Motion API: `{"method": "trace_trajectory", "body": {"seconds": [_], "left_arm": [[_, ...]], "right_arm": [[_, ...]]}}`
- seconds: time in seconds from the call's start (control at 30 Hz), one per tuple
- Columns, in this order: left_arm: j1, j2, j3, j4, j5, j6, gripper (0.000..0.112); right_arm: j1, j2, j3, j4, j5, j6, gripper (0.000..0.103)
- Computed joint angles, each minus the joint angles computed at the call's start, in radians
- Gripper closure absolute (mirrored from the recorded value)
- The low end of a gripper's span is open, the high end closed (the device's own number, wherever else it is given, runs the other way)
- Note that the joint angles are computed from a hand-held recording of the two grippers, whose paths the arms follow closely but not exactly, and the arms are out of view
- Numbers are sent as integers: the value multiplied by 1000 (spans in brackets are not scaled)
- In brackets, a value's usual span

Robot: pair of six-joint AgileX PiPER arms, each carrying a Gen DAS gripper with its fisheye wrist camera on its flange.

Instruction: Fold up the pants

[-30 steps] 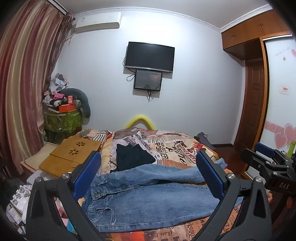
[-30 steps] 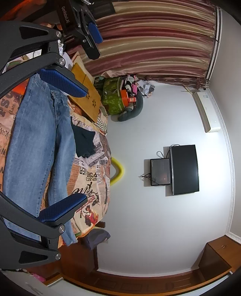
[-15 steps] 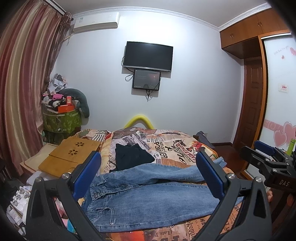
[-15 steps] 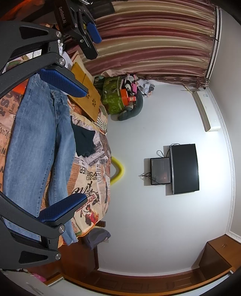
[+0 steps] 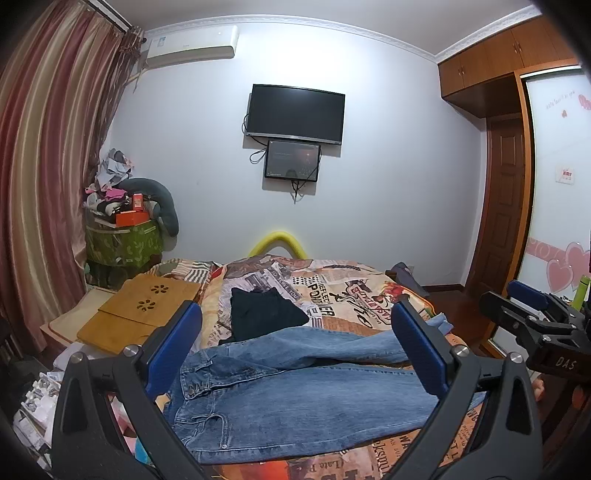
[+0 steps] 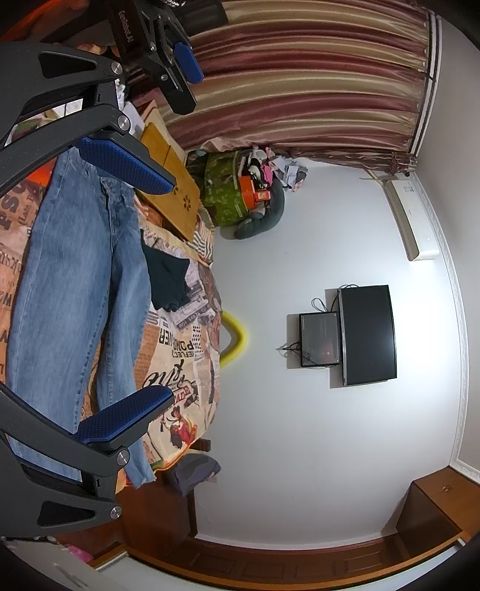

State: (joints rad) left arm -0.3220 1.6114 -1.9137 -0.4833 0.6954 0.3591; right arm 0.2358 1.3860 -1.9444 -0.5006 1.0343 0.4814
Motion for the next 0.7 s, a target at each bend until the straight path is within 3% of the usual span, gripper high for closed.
{"method": "trace_trajectory", "body": {"seconds": [0.7], "left_arm": [[-11, 1, -12, 8, 1, -5, 9]], "right_arm": [[-1, -3, 7, -8, 1, 17, 0]]}}
